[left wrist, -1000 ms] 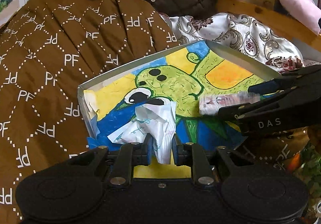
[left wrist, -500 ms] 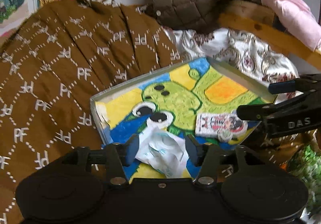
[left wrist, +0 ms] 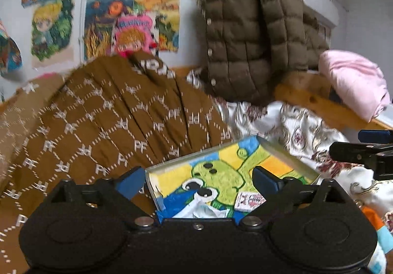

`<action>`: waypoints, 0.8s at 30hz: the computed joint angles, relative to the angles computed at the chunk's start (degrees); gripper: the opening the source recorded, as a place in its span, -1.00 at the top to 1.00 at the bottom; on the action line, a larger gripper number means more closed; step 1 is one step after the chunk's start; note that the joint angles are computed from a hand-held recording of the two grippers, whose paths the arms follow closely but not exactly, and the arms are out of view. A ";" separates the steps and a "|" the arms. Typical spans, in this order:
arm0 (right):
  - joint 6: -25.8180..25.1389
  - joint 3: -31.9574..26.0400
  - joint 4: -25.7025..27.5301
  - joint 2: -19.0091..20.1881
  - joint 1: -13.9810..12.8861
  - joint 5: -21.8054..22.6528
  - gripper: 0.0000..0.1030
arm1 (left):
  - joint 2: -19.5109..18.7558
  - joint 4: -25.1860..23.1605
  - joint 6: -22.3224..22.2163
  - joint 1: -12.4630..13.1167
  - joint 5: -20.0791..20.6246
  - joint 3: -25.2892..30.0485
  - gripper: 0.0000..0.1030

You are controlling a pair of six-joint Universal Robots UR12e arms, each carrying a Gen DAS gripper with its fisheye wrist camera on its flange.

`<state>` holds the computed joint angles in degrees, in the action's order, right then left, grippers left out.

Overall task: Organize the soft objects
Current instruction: 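Open the left tool over the tray while the right tool releases the card into it, then move both tools back from the tray toward the pile of soft items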

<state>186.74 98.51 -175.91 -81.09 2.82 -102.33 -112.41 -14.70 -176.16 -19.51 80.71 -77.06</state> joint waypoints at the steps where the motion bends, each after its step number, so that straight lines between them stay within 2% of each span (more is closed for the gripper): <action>1: 0.12 0.58 -1.02 -0.60 0.12 -0.01 -0.99 | 0.72 0.58 -0.15 -0.08 0.29 -0.72 -0.87; 7: -0.36 3.83 -5.28 -4.21 0.73 -0.33 -0.99 | 5.34 5.17 -0.75 -0.60 0.76 -5.62 -0.92; 14: -0.53 7.81 -7.32 -8.70 1.93 -0.98 -0.99 | 10.94 10.03 -0.28 -1.19 0.26 -12.12 -0.98; 24: -1.98 12.98 -9.30 -13.89 3.81 -2.21 -0.99 | 17.35 16.13 -5.24 -0.98 -1.40 -21.60 -0.98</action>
<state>184.76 111.48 -185.20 -94.98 6.63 -104.54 -95.05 1.43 -181.40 -20.50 79.31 -98.66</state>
